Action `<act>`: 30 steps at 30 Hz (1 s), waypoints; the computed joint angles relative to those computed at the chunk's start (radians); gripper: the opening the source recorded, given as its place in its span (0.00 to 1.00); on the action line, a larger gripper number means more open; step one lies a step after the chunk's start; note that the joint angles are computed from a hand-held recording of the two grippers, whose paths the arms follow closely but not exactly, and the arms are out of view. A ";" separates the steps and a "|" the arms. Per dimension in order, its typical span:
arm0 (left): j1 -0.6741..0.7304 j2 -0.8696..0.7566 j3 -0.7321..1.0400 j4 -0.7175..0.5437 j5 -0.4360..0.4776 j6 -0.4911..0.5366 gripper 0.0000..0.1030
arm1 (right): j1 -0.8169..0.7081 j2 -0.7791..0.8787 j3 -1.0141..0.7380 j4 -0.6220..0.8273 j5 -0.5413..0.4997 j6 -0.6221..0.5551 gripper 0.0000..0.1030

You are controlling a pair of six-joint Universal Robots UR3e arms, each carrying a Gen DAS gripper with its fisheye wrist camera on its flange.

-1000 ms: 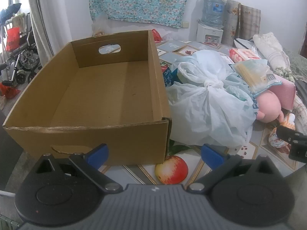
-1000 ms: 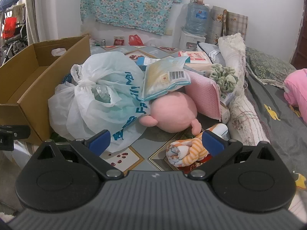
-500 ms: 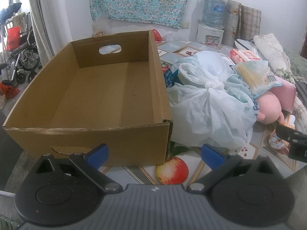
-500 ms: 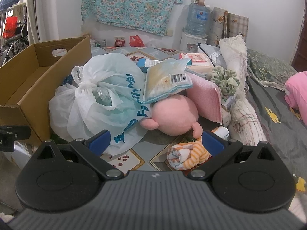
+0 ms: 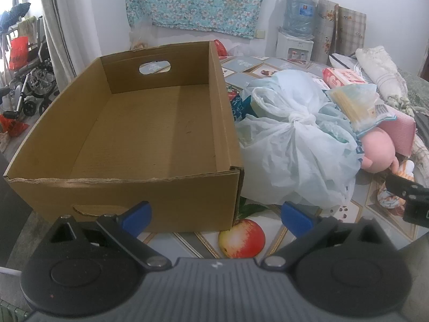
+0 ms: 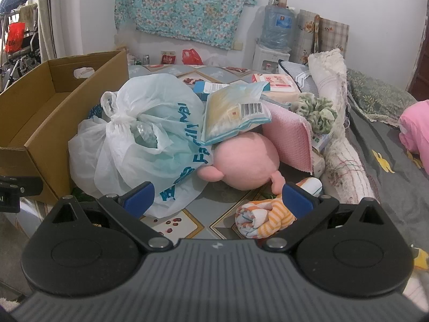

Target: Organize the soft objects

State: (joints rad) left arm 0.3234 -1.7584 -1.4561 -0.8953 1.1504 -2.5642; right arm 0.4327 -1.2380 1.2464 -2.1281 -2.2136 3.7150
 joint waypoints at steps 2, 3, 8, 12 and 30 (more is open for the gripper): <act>0.000 0.000 0.000 0.000 0.000 0.000 1.00 | 0.000 -0.001 0.003 -0.003 0.001 -0.002 0.99; 0.000 0.000 0.000 0.000 0.000 0.000 1.00 | 0.000 -0.001 0.003 -0.003 0.001 -0.002 0.99; 0.001 -0.003 0.000 0.000 0.001 0.001 1.00 | 0.000 -0.001 0.005 -0.004 0.000 -0.001 0.99; 0.002 -0.003 -0.004 0.006 0.001 0.001 1.00 | 0.000 0.001 0.003 -0.004 0.001 -0.002 0.99; 0.021 0.056 -0.060 0.046 -0.044 0.045 1.00 | -0.004 -0.010 0.033 -0.042 0.003 0.005 0.99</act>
State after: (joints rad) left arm 0.3446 -1.7026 -1.5163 -0.8488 1.1066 -2.5194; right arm 0.4288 -1.2476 1.2793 -2.1702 -2.2110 3.7202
